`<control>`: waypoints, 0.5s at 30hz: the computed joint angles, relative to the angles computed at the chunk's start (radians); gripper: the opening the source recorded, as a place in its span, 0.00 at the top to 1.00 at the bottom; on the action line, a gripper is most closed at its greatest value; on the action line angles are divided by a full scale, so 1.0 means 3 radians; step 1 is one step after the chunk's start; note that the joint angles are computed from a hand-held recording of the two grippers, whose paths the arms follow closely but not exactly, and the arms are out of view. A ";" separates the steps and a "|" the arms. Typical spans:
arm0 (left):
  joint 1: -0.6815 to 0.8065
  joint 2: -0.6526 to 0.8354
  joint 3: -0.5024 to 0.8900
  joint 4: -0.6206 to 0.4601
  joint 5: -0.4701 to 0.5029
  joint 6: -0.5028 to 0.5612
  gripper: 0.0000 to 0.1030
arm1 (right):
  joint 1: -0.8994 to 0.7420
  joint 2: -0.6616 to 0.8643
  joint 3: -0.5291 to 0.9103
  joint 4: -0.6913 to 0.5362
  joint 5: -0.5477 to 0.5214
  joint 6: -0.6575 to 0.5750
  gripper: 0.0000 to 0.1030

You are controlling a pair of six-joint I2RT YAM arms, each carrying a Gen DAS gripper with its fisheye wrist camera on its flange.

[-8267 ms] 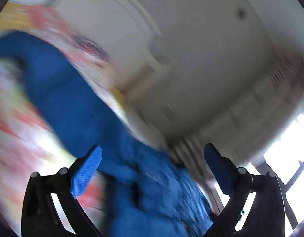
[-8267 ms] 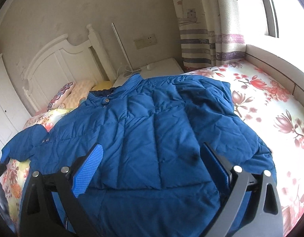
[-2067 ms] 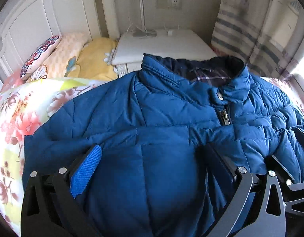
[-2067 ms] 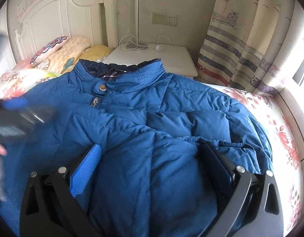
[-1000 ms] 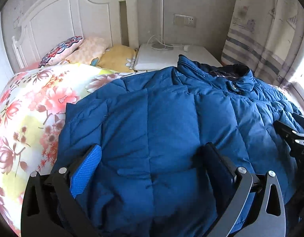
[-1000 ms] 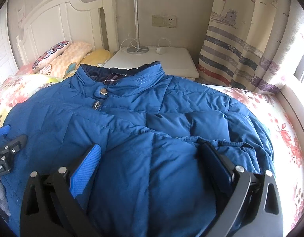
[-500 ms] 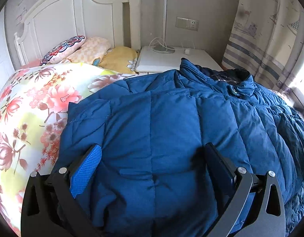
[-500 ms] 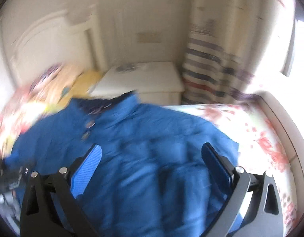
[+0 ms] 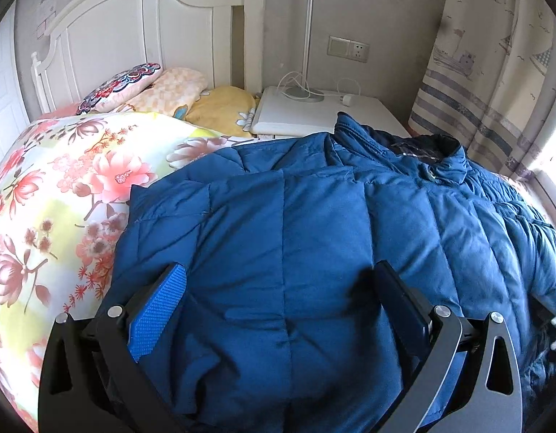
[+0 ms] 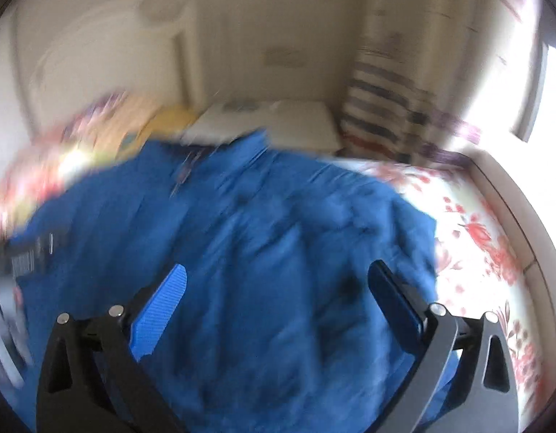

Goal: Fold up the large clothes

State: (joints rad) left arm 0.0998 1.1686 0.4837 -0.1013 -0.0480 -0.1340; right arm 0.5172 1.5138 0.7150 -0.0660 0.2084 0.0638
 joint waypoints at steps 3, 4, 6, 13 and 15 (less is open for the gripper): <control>0.0037 -0.0006 -0.0003 0.0003 0.0044 -0.0001 0.04 | 0.0030 0.0054 0.0013 -0.0005 0.0003 0.0073 0.02; 0.0039 -0.0001 0.0000 0.0004 0.0042 -0.0002 0.04 | 0.0057 0.0027 0.0073 -0.0146 0.0042 0.0169 0.03; 0.0045 -0.0005 -0.0002 0.0003 0.0052 0.0000 0.04 | 0.0172 -0.0217 -0.0025 -0.0209 0.0269 0.0337 0.03; 0.0056 0.0010 0.0002 0.0013 0.0058 0.0014 0.04 | 0.0448 -0.0361 -0.0429 0.0031 0.0313 0.0287 0.02; 0.0037 -0.0001 0.0003 -0.0004 0.0043 0.0007 0.04 | 0.0444 -0.0325 -0.0389 0.0003 0.0314 0.0295 0.02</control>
